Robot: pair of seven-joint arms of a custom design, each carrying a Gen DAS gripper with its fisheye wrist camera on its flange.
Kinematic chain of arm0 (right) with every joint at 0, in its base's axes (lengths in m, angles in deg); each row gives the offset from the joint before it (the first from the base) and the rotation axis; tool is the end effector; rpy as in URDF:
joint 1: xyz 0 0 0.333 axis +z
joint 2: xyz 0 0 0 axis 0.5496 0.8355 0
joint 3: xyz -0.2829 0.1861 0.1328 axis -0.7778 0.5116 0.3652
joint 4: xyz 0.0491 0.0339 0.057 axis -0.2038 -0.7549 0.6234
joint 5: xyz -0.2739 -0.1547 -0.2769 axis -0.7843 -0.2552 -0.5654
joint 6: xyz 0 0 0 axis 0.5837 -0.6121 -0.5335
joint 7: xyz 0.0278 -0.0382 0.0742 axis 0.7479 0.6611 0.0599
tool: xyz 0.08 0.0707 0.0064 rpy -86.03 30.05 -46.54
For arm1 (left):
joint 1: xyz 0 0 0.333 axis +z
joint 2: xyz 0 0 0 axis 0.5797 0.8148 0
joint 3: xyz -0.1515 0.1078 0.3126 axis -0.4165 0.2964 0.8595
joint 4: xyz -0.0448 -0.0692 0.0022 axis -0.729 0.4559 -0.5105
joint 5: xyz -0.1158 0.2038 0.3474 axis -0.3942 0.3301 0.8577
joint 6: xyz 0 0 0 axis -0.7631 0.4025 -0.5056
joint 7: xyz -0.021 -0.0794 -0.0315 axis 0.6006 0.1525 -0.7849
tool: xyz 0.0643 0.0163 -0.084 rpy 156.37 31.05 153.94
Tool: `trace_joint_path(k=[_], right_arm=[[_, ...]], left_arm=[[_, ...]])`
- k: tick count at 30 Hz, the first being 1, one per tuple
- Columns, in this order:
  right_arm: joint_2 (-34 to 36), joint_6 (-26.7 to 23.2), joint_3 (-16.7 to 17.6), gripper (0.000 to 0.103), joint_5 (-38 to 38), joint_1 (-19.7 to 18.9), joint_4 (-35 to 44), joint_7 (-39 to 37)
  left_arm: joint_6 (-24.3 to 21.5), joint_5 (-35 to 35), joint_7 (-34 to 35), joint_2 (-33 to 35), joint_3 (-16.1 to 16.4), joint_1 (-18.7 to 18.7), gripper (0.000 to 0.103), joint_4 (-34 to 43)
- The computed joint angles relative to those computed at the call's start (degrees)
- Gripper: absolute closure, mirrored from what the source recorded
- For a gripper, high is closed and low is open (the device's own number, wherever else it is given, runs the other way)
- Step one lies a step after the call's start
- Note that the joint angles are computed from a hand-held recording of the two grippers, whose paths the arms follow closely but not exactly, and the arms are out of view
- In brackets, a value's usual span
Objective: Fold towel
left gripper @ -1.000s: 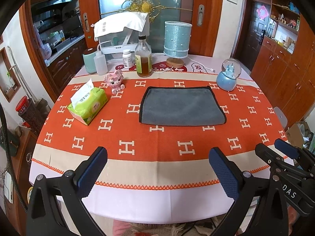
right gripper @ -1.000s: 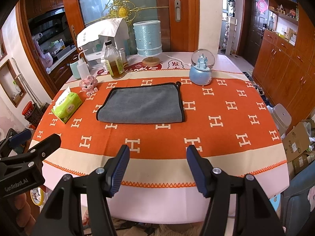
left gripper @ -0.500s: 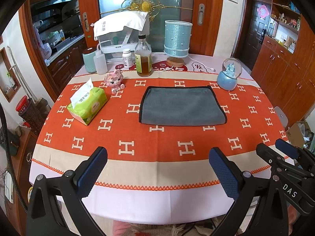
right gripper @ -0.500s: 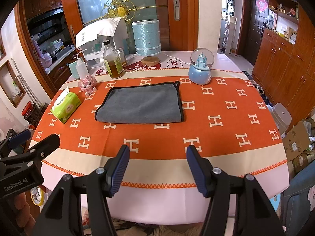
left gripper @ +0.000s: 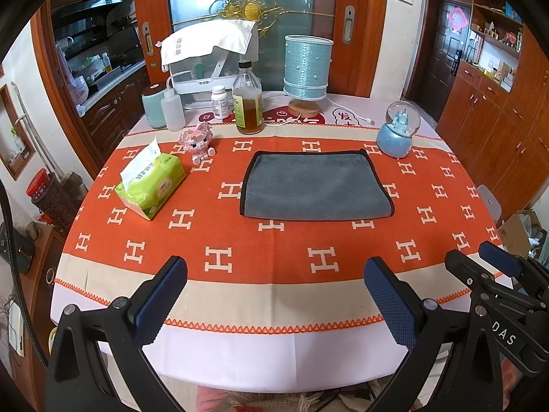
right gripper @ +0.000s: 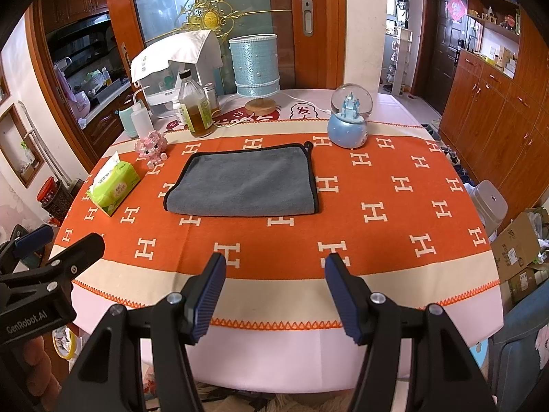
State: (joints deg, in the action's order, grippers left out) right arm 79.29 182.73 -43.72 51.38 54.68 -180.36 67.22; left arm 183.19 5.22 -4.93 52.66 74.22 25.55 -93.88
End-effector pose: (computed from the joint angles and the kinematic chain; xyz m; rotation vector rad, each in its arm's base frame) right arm 0.6369 0.2358 0.5074 -1.5138 2.1255 -0.7179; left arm 0.7062 -0.2699 0.5297 -1.5191 2.1663 -0.7926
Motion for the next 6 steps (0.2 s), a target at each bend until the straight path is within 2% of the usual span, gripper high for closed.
trace_joint_path(k=[6], right_arm=[[0.2, 0.1, -0.1, 0.043, 0.3, 0.0, 0.1, -0.2]], left_arm=[[-0.2, 0.0, 0.1, 0.1, -0.1, 0.0, 0.001, 0.2]])
